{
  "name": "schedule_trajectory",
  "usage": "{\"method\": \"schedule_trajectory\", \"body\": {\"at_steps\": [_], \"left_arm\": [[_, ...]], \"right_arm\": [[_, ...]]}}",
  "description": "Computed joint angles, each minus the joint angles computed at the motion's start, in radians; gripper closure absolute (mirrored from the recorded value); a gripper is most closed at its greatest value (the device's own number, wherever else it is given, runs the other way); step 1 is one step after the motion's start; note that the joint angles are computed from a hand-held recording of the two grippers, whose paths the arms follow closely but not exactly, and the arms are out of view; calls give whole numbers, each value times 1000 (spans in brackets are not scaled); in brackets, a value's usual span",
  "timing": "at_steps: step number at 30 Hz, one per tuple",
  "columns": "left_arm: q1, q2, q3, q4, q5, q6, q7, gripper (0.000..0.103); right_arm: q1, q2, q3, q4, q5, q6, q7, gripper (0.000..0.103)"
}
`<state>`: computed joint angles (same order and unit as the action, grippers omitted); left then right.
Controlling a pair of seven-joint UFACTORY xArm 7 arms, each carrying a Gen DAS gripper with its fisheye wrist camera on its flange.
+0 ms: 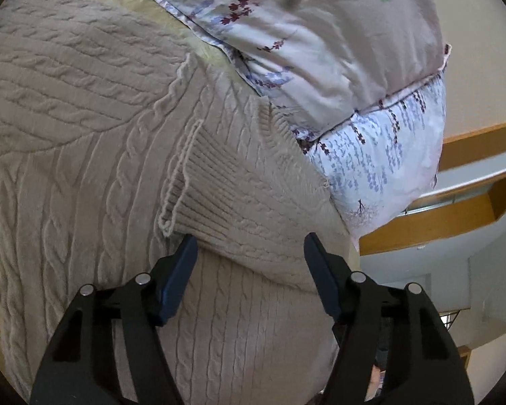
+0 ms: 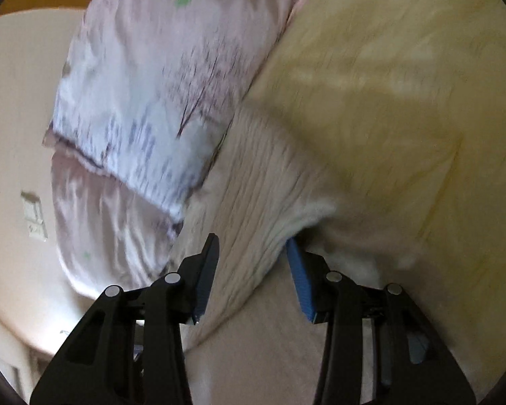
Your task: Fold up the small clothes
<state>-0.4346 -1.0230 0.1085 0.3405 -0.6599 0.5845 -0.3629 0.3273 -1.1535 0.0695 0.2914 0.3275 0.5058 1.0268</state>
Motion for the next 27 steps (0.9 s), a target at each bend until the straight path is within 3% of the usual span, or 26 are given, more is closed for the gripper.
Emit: {"method": "schedule_trajectory", "body": {"at_steps": [4, 7, 10, 15, 22, 27], "left_arm": [[-8, 52, -3, 16, -9, -51, 1, 42], [-5, 76, 4, 26, -10, -53, -12, 48], [35, 24, -5, 10, 15, 14, -56, 49], [69, -61, -2, -11, 42, 99, -84, 38], [23, 38, 7, 2, -30, -49, -63, 41], [35, 112, 25, 40, 2, -83, -40, 49]], "right_arm": [[-14, -18, 16, -25, -6, -22, 20, 72], [-18, -58, 11, -46, -7, -22, 36, 74], [-9, -62, 5, -46, -10, -20, 37, 74], [-3, -49, 2, -45, -12, -33, 33, 74], [-4, -55, 6, -49, -22, -35, 36, 74], [-2, -58, 8, -54, -23, -46, 39, 74]]}}
